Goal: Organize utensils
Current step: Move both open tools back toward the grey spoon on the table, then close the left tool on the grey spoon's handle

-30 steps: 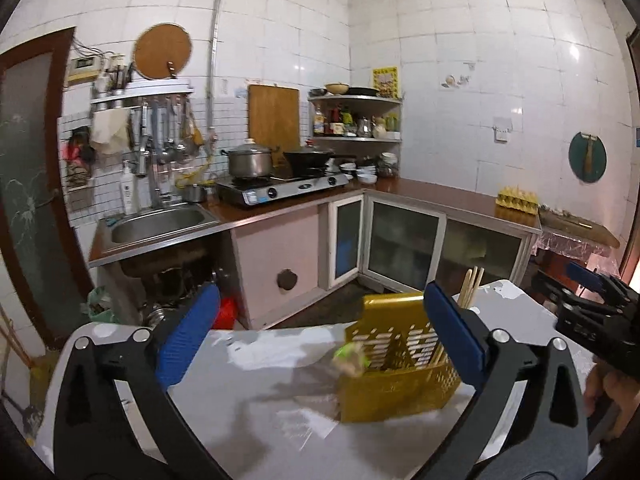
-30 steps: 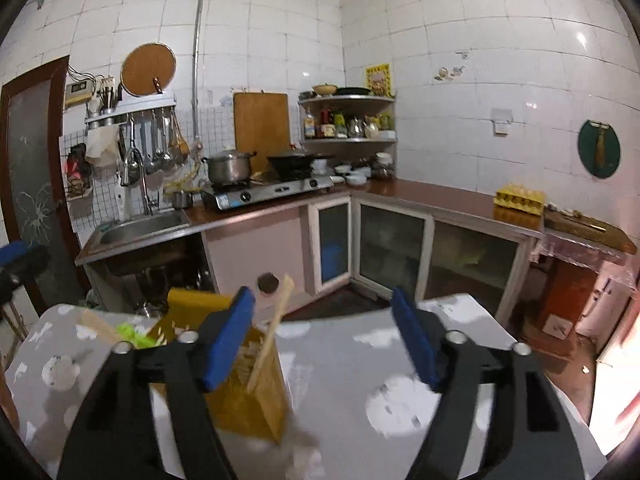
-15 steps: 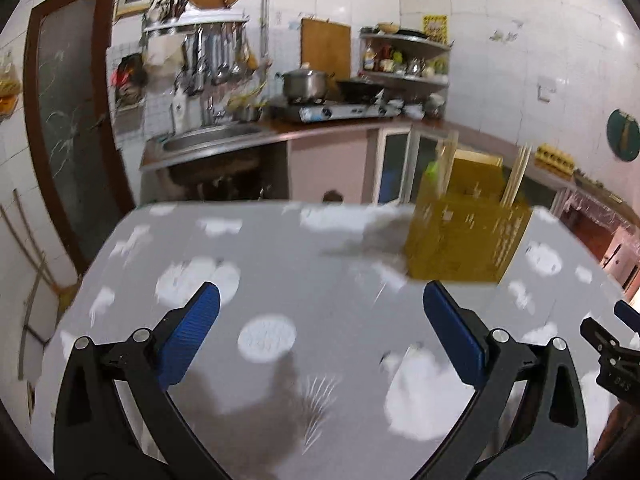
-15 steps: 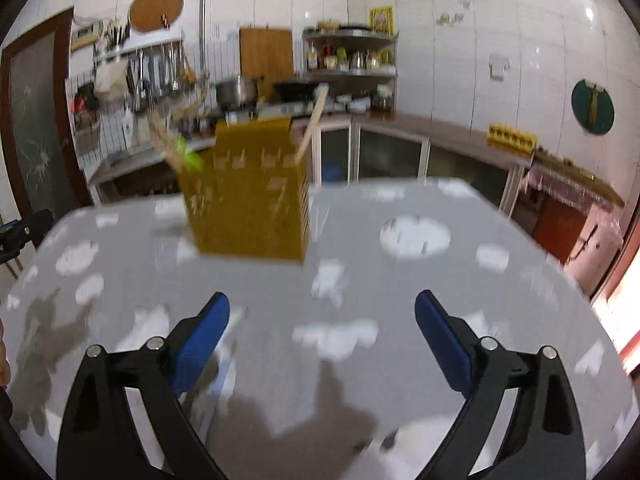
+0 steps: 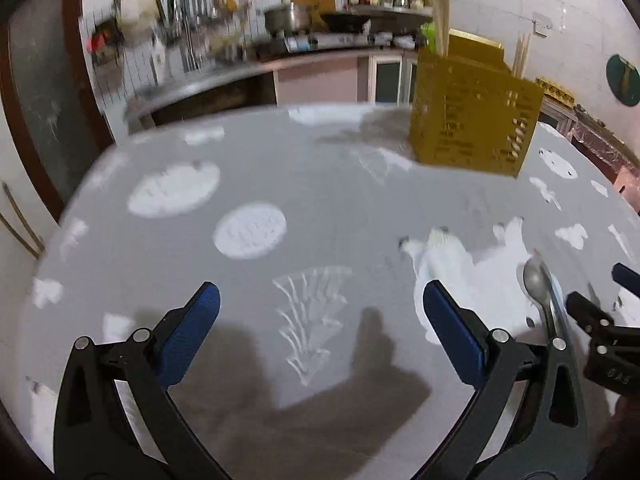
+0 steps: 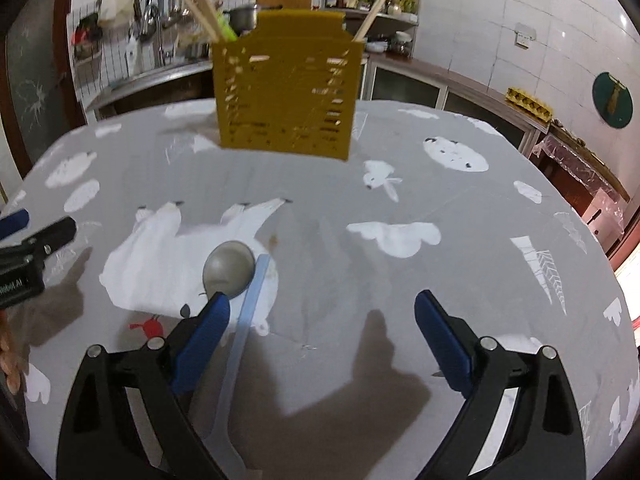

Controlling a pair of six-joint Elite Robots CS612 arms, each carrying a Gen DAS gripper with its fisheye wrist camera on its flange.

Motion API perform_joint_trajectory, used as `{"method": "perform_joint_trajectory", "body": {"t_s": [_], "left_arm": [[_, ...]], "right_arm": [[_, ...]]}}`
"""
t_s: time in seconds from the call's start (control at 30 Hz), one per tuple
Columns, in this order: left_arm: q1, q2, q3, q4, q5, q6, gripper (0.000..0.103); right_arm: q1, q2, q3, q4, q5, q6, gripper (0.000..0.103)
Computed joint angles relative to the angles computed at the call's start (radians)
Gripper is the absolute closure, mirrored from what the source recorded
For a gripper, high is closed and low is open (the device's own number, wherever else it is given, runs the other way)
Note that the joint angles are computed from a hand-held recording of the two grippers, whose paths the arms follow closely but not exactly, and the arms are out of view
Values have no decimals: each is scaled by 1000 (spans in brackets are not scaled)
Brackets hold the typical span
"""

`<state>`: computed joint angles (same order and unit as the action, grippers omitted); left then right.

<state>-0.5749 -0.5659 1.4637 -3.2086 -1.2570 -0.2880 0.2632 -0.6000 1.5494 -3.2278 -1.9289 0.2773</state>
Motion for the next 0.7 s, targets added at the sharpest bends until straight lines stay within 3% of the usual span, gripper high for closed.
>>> {"method": "perform_joint_trajectory", "body": {"t_s": [0.1, 0.23, 0.43, 0.7], "left_arm": [[-4, 5, -7, 27, 28, -7, 5], [-10, 6, -5, 25, 92, 12, 5], [0, 4, -10, 43, 53, -5, 5], [7, 1, -11, 62, -13, -46, 5]], "right_arm": [[11, 7, -25, 59, -32, -5, 13], [15, 11, -45, 119, -22, 4, 32], [8, 19, -79, 164, 24, 23, 60], [-18, 22, -101, 186, 132, 29, 88]]}}
